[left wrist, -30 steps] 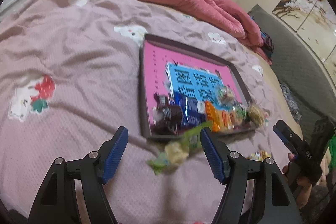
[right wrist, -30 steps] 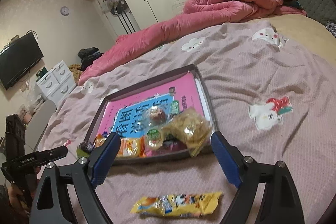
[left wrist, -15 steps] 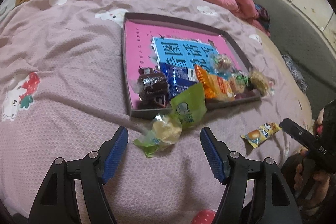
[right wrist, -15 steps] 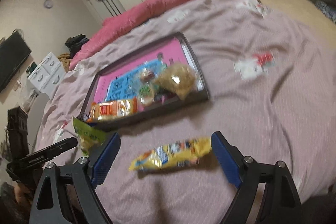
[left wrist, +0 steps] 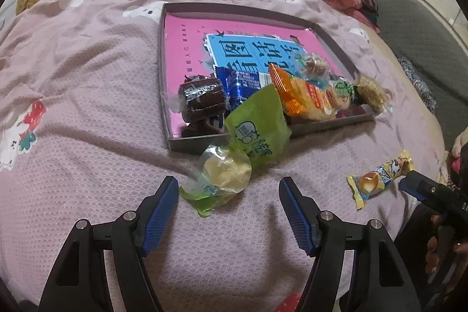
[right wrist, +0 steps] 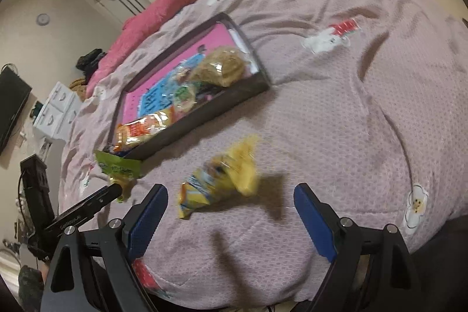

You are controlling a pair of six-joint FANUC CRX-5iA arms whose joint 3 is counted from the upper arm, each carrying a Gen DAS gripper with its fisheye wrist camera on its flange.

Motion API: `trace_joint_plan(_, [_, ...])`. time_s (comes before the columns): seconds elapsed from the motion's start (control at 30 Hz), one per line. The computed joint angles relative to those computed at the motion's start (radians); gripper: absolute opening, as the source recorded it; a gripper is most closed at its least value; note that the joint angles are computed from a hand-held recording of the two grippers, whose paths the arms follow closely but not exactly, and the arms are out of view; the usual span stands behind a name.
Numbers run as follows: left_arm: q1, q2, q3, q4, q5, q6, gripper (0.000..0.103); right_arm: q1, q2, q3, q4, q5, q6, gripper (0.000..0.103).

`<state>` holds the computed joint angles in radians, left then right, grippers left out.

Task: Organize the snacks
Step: 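Grasp the green-and-clear bag with the left tool while the right tool grasps the yellow candy bar, then carry the green bag over the tray with the left tool while the right tool carries the yellow bar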

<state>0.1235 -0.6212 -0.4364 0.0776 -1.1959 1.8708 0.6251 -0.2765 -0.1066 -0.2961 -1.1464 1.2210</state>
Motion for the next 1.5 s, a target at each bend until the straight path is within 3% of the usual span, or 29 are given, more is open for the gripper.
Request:
trace_joint_plan(0.23, [-0.002,0.011,-0.002,0.001,0.01,0.007,0.073,-0.051,0.046,0.031,-0.148,0.022,0.102,0.088])
trace_joint_plan(0.3, [-0.008,0.016,-0.001,-0.008,0.015,0.013,0.073,-0.042,0.064,0.036,-0.151,0.036,0.106,0.083])
trace_joint_plan(0.47, [-0.025,0.027,0.0,-0.021,0.036,0.014,0.073,-0.018,0.075,0.033,-0.132,0.085,0.152,0.041])
trace_joint_plan(0.63, [-0.038,0.045,-0.003,-0.022,0.057,0.023,0.073,-0.042,0.083,0.049,-0.187,0.072,0.209,0.022])
trace_joint_plan(0.67, [-0.05,0.051,0.003,-0.035,0.06,0.034,0.066,-0.037,0.082,0.049,-0.18,0.077,0.214,0.02])
trace_joint_plan(0.7, [-0.062,0.058,0.01,-0.049,0.058,0.045,0.051,-0.034,0.079,0.049,-0.175,0.079,0.219,0.019])
trace_joint_plan(0.77, [-0.075,0.07,0.019,-0.06,0.056,0.046,0.038,-0.029,0.074,0.05,-0.177,0.084,0.24,0.017])
trace_joint_plan(1.1, [-0.083,0.049,-0.001,0.016,0.08,-0.009,0.035,-0.021,0.044,0.056,-0.195,0.122,0.322,0.016])
trace_joint_plan(1.5, [-0.09,-0.016,0.035,0.013,0.095,0.018,0.035,-0.077,0.045,0.089,-0.284,0.168,0.402,0.016])
